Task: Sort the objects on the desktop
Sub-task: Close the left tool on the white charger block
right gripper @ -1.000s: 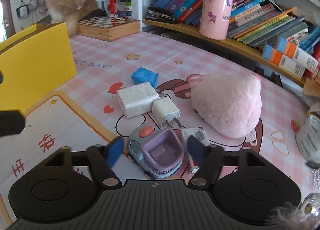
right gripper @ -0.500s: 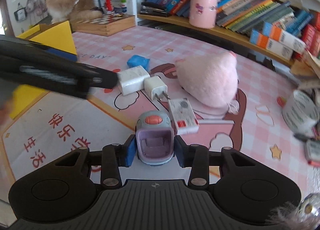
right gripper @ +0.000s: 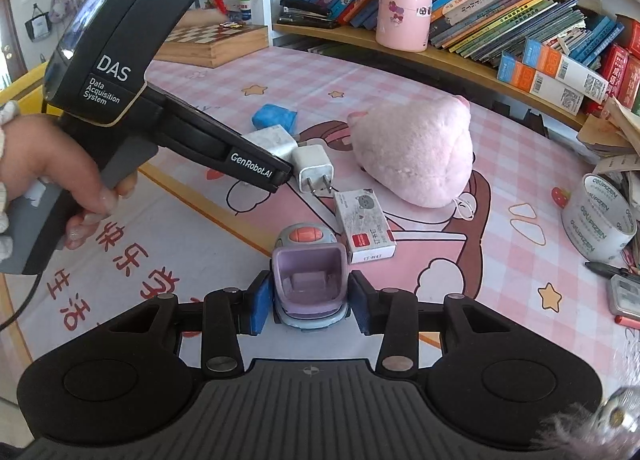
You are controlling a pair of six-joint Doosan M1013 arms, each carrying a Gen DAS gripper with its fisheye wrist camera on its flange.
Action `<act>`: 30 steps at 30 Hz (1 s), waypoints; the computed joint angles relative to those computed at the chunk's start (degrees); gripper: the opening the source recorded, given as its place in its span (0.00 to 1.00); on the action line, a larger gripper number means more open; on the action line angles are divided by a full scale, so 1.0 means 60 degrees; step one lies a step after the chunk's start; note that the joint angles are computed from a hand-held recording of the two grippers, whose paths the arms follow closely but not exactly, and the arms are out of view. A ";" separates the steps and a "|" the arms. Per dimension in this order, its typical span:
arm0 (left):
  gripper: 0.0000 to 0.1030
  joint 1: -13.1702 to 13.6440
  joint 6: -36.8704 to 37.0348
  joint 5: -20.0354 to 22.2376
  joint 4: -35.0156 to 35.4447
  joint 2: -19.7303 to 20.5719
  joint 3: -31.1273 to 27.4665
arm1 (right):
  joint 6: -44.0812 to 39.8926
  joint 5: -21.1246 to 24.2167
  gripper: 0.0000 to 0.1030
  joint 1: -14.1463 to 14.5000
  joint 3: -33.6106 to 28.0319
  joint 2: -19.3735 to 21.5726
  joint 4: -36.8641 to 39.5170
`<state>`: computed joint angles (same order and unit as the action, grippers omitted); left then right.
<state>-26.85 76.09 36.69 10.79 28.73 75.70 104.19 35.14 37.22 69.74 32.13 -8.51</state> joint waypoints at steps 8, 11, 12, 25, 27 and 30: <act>0.41 0.0114 0.0338 0.0077 -0.0688 -0.0205 0.0199 | 0.0098 0.0267 0.51 -0.0048 -0.0258 0.0161 0.0260; 0.41 0.0161 -0.0052 -0.0119 -0.0815 -0.0477 0.0561 | 0.0139 0.0436 0.51 -0.0058 -0.0307 0.0223 0.0302; 0.41 0.0169 -0.0136 -0.0155 -0.0844 -0.0565 0.0669 | 0.0179 0.0369 0.51 -0.0053 -0.0271 0.0218 0.0240; 0.41 0.0264 -0.0681 -0.0853 -0.1754 -0.1334 0.1577 | 0.0103 0.0448 0.37 0.0010 -0.0444 0.0320 -0.0028; 0.41 0.0259 -0.0635 -0.0997 -0.1898 -0.1429 0.1681 | 0.0219 0.0329 0.37 0.0021 -0.0331 0.0226 -0.0049; 0.41 0.0249 -0.0605 -0.1198 -0.2099 -0.1590 0.1855 | 0.0392 0.0151 0.37 0.0059 -0.0174 0.0068 -0.0174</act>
